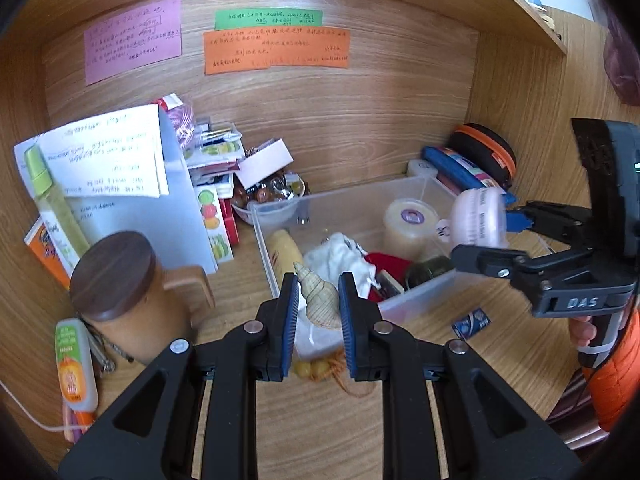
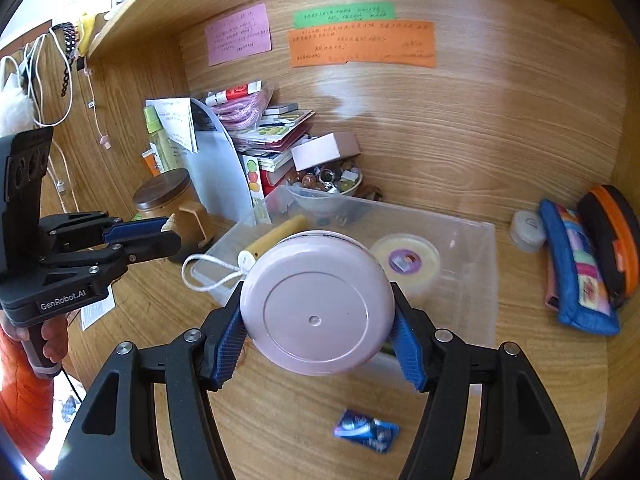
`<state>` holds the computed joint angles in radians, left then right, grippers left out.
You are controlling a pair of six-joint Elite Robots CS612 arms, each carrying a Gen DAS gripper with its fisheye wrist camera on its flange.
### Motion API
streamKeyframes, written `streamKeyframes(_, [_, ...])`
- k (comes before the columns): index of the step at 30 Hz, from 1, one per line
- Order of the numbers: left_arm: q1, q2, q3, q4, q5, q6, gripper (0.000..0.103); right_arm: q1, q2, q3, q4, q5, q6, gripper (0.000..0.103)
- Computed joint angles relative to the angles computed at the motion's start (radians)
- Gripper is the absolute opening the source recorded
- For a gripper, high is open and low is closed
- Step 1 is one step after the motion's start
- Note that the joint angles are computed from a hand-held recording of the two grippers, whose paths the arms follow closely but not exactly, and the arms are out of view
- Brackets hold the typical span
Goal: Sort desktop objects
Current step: 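Carry the pink compact and seashell over the clear bin, then release the pink compact and seashell into the bin, open both tools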
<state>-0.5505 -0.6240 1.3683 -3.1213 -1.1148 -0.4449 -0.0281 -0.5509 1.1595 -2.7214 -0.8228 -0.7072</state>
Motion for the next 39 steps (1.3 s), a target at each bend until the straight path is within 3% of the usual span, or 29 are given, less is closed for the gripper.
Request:
streamKeyframes(18, [0.072, 0.092, -0.183, 0.126, -0.147, 0.021, 0.019, 0.069, 0.136, -0.301, 0.267, -0.142, -0.087, 0.061])
streamKeyframes(27, [0.092, 0.139, -0.264, 0.198, -0.205, 0.027, 0.019, 0.084, 0.163, -0.347, 0.268, -0.205, -0.129, 0.061])
streamKeyframes(39, [0.099, 0.165, -0.313, 0.254, -0.210, -0.016, 0.019, 0.099, 0.186, -0.379, 0.267, -0.253, -0.159, 0.061])
